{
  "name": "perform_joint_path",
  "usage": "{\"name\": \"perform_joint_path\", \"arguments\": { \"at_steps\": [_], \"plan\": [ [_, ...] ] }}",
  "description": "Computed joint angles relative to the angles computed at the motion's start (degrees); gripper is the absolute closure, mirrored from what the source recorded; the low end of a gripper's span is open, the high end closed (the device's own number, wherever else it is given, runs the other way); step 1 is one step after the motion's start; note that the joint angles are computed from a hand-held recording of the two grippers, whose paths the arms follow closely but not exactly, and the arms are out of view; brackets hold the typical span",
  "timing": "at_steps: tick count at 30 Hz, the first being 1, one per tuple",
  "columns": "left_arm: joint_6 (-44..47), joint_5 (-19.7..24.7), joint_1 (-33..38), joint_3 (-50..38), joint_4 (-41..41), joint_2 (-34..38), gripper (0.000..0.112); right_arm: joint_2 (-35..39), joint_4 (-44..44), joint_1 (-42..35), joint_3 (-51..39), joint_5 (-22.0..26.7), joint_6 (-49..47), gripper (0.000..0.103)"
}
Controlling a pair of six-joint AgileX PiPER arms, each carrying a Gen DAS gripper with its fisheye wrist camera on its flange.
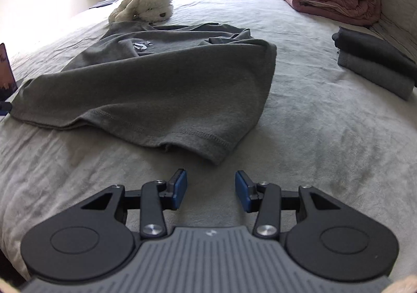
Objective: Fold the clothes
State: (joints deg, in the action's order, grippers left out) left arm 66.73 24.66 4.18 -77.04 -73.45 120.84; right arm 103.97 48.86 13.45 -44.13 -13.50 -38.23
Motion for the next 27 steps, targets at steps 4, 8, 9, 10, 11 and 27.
{"name": "perform_joint_path", "arguments": {
  "at_steps": [4,8,9,10,11,27],
  "plan": [
    [-1.70,0.35,-0.61,-1.13,-0.25,0.91,0.075,3.44,4.80,1.41,-2.37,-6.10,-1.92,0.057],
    [-2.65,1.64,-0.72,-1.81,-0.03,1.53,0.084,4.65,10.42,0.74,-3.98,-9.10,-4.98,0.075],
    [-3.46,2.04,-0.73,-1.99,0.88,1.60,0.090,4.74,12.85,0.80,-4.24,-9.93,-7.29,0.083],
    [-3.84,2.08,-0.78,-1.92,1.33,1.52,0.096,4.60,15.12,0.82,-4.28,-10.47,-9.67,0.087],
    [-4.09,1.66,-0.95,-1.60,1.72,1.19,0.100,4.39,16.63,0.60,-4.28,-10.53,-11.55,0.090],
    [-9.66,0.13,-0.44,-0.69,8.50,-1.25,0.090,0.44,26.69,-5.92,-3.69,-3.66,-18.36,0.085]
  ]
}}
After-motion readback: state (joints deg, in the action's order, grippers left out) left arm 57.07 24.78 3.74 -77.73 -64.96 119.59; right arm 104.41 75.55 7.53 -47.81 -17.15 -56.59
